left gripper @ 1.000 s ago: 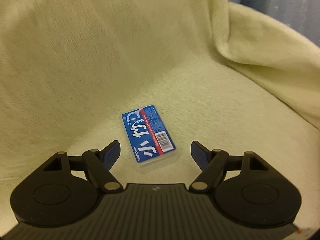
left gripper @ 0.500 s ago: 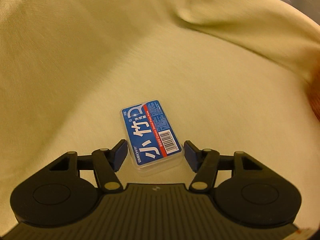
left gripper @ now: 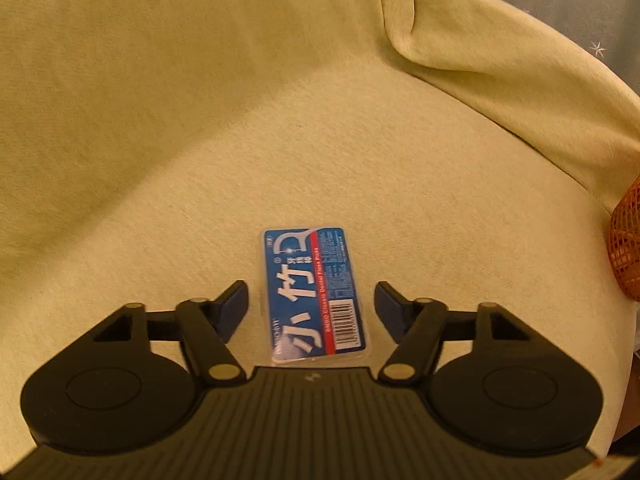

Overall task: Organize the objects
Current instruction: 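Grasp the clear box with blue label with the left tool, then carry the blue-label box over the wastebasket and open the left tool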

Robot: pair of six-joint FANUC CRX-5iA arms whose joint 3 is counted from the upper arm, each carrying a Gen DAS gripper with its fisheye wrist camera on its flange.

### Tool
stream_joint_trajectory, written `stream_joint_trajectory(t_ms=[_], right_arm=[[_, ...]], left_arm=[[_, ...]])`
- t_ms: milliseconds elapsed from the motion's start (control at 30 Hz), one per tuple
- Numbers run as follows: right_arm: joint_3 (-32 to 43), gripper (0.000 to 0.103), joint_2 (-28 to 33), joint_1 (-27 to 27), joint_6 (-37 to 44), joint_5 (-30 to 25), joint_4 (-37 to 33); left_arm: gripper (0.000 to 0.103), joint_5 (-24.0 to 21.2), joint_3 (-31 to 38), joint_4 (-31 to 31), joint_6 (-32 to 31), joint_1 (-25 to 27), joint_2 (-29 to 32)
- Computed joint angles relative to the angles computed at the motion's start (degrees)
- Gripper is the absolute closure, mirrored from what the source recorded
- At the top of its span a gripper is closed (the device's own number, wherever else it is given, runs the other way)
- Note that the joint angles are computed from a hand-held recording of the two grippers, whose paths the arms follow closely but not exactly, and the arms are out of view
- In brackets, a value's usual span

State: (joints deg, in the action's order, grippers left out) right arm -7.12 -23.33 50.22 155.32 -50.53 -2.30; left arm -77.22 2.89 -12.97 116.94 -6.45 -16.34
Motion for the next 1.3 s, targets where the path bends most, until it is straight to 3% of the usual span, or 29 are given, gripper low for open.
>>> stream_joint_trajectory(t_ms=[100, 367, 533, 900, 1300], right_arm=[[0.2, 0.101, 0.1, 0.1, -0.2, -0.1, 0.0], [0.2, 0.101, 0.0, -0.1, 0.0, -0.2, -0.4], [0.2, 0.101, 0.0, -0.6, 0.7, -0.2, -1.2], [-0.1, 0.101, -0.5, -0.9, 0.6, -0.2, -1.8], [0.2, 0.101, -0.5, -1.2, 0.7, -0.5, -2.3]], left_arm=[[0.051, -3.1, 1.9, -1.6, -1.8, -1.4, 1.8], [0.052, -6.9, 5.0, -2.4, -8.3, -4.7, 2.0], [0.052, -8.6, 11.0, -3.4, -12.6, -8.9, 3.7], [0.052, -7.0, 26.6, 1.1, -20.1, -14.2, 11.0], [0.052, -5.8, 44.6, 9.3, -28.4, -16.9, 24.1]])
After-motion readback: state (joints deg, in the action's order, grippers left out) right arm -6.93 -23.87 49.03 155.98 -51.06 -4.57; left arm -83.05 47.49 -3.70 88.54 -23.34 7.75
